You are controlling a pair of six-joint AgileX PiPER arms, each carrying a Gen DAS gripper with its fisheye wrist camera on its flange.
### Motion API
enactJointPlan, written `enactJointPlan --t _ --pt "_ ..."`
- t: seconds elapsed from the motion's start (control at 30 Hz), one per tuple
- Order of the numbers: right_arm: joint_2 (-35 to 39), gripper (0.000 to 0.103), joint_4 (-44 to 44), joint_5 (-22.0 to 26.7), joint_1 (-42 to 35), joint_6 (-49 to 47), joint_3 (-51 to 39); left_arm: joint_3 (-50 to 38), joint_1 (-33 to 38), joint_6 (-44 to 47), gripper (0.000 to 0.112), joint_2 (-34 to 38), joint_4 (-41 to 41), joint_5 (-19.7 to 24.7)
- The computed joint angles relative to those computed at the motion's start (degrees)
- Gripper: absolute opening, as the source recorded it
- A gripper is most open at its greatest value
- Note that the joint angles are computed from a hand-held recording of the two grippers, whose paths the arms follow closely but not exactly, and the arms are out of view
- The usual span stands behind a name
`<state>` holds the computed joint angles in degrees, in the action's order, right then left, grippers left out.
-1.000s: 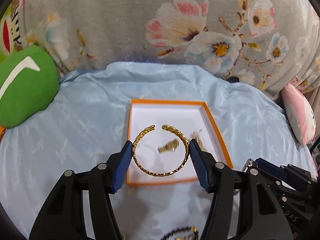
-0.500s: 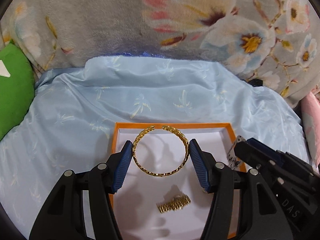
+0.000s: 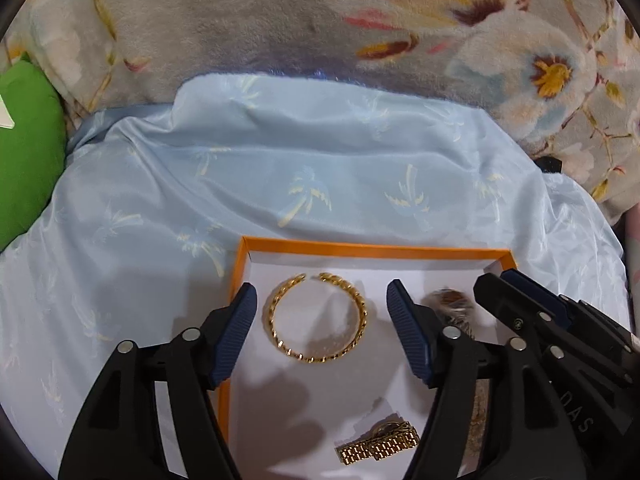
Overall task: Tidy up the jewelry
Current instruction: 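Open both tools to release the cuff and silver watch into the box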
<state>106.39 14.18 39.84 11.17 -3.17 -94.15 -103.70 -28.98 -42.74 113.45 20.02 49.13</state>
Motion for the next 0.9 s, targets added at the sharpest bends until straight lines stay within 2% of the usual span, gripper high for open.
enactJointPlan --t 0.1,0.27,0.4,0.5,0.6,0.8,0.9 --pt "-3.9 0.025 -1.7 -2.4 0.2 0.3 3.3 1.2 -0.5 -2.3 0.066 -1.8 2.9 -0.5" --pt "-15.9 0.025 1.7 -4.9 -1.7 -4.7 15.2 11.7 -1.5 -6.0 0.067 -13.0 5.4 -4.5" --pt "-27.6 0.025 9.1 -3.1 -5.1 -12.4 27.4 23.9 -4.9 -11.9 0.074 -25.0 11.5 -4.3" --pt "-36.9 0.025 9.3 -0.8 -6.6 -14.0 37.0 33.9 -8.5 -16.7 0.074 -34.8 13.8 -2.7" --pt "-45.6 0.025 7.3 2.0 -6.8 -12.8 44.9 42.5 -13.4 -21.5 0.074 -43.1 14.6 0.9" --pt "-59.1 0.025 0.6 7.6 -1.5 -4.4 55.3 54.8 -31.2 -38.7 0.074 -53.3 17.9 12.7" --pt "-63.1 0.025 -6.3 8.2 6.9 5.9 58.4 58.1 -43.1 -49.2 0.074 -54.4 20.1 19.8"
